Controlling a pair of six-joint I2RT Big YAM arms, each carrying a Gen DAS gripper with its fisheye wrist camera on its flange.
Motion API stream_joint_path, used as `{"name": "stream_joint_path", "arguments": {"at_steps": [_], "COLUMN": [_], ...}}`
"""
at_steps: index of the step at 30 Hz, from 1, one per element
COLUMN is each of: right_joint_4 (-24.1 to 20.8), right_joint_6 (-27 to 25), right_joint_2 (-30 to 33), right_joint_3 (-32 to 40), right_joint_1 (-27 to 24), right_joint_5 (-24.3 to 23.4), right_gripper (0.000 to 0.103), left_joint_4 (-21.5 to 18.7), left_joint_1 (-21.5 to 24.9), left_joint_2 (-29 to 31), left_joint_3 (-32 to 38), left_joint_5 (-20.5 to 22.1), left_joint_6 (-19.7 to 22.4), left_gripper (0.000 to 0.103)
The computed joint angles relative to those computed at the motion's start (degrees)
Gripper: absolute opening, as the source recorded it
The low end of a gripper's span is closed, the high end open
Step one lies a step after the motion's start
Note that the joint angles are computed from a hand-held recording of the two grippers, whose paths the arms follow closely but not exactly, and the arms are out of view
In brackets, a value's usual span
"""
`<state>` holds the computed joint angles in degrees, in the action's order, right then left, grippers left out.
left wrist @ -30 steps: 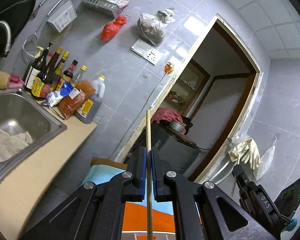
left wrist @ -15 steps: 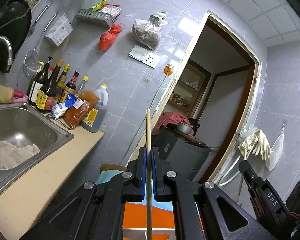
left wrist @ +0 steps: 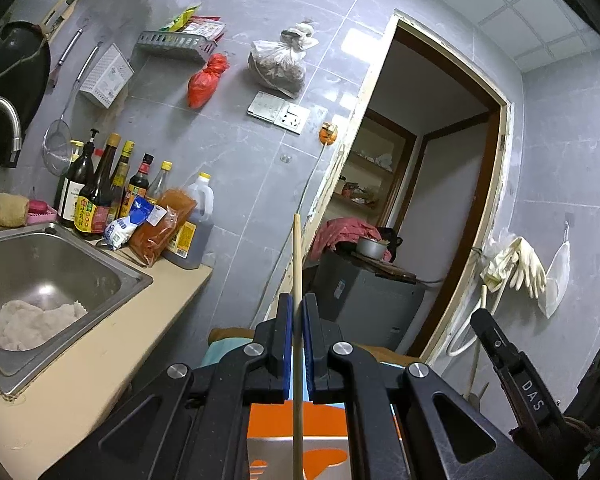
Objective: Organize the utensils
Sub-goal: 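Lift and carry the chopstick in the left tool while the right tool carries its chopstick to the caddy, then open the left tool over the caddy while the right tool releases its chopstick inside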
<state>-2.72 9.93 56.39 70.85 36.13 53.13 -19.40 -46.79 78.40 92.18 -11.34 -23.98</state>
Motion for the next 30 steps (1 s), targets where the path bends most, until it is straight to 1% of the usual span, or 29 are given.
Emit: {"name": "stream_joint_path", "arguments": {"at_steps": [3,9,13,15,19,21,23,24,25,26,27,28,29,30], "right_joint_4": [-2.0,-5.6,-7.7,-9.5,-12.7,-15.0,-16.6,-17.5,-18.0,-18.7,-19.2,-19.7,-20.5,-21.4], "right_joint_6": [1.0,3.0,4.1,4.9,6.8,8.0,8.7,9.2,9.5,10.0,10.4,10.8,11.0,10.9], "right_joint_2": [-0.3,-1.6,-2.0,-2.3,-2.8,-3.2,-3.6,-3.9,-4.1,-4.5,-4.7,-5.1,-5.5,-5.8], "right_joint_3": [0.0,-0.2,-0.2,0.1,0.6,1.1,1.3,1.5,1.6,1.8,1.9,2.1,2.4,2.9], "right_joint_1": [0.0,-0.4,-0.3,-0.4,-0.4,-0.5,-0.7,-0.8,-0.9,-1.0,-1.1,-1.2,-1.3,-1.5], "right_joint_5": [-0.1,-0.7,-1.4,-2.0,-2.9,-3.6,-3.9,-4.2,-4.4,-4.7,-4.8,-5.1,-5.2,-5.2], "right_gripper": [0.005,0.005,0.005,0.005,0.005,0.006,0.008,0.010,0.016,0.024,0.028,0.030,0.031,0.031], "left_joint_4": [-1.4,-3.0,-4.7,-5.4,-7.4,-8.2,-9.0,-9.0,-9.0,-9.1,-9.5,-10.2,-10.4,-10.8], "left_joint_1": [0.1,0.3,0.2,0.1,0.5,0.6,0.6,0.5,0.4,0.2,0.0,-0.4,-0.6,-1.0], "left_joint_2": [-0.1,-1.0,-1.3,-1.3,-1.6,-1.7,-2.0,-2.2,-2.4,-2.5,-2.6,-2.6,-2.6,-2.6], "left_joint_3": [0.1,-0.3,0.0,0.2,0.8,1.0,1.3,1.2,1.3,1.4,1.8,2.3,2.5,3.0], "left_joint_5": [0.5,-0.2,0.2,0.3,2.2,2.3,2.3,1.9,1.6,1.2,0.5,-0.2,-0.5,-1.2], "left_joint_6": [0.2,0.1,0.0,0.2,-1.1,-1.7,-2.3,-2.6,-2.8,-3.0,-3.0,-2.9,-2.9,-2.8], "left_gripper": [0.005,0.005,0.005,0.005,0.008,0.014,0.030,0.033,0.037,0.040,0.042,0.047,0.053,0.056]}}
